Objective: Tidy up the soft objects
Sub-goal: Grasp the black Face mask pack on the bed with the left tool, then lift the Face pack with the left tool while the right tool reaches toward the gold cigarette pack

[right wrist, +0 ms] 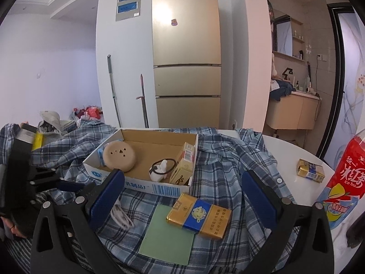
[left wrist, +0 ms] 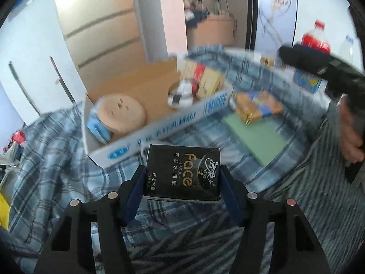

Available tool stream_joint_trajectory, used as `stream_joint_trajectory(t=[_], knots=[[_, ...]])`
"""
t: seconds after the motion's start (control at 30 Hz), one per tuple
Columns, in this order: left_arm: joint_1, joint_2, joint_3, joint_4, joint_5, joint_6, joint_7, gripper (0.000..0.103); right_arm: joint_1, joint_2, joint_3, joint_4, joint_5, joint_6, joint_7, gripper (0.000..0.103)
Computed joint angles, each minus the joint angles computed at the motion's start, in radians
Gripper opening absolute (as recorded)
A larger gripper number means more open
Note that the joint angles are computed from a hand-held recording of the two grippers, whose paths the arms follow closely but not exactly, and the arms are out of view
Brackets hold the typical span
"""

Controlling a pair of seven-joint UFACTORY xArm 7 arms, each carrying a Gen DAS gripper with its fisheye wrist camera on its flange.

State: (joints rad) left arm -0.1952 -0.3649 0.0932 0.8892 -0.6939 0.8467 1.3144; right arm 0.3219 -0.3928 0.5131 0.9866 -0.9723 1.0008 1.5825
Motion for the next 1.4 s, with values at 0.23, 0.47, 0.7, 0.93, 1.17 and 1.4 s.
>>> stream_joint_trajectory(t=[0.23, 0.47, 0.7, 0.93, 1.17, 1.4], knots=[[-0.055, -0.183, 0.037, -0.1, -0.154, -0.099, 0.05, 0.065, -0.01, -0.043, -0.01, -0.022, 0.015, -0.017, 0.019, 0.102], [-0.158, -0.254, 0.062, -0.156, -0.274, -0.261, 0.016, 0.065, -0.015, -0.105, -0.085, -0.085, 0.106, -0.157, -0.046, 0.102], [-0.224, -0.236, 0.117, -0.19, -0.34, -0.339, 0.074, 0.065, 0.005, -0.101, -0.238, -0.176, 0.373, -0.384, -0.204, 0.09], [-0.22, -0.246, 0.128, -0.196, -0.352, -0.314, 0.082, 0.065, 0.0, -0.083, -0.291, -0.218, 0.571, -0.462, -0.37, 0.089], [-0.212, -0.259, 0.126, -0.204, -0.362, -0.297, 0.097, 0.065, -0.03, -0.053, -0.29, -0.231, 0.745, -0.461, -0.484, 0.089], [-0.189, -0.241, 0.122, -0.191, -0.349, -0.272, 0.062, 0.065, 0.05, -0.057, -0.337, -0.248, 0.952, -0.491, -0.709, 0.089]])
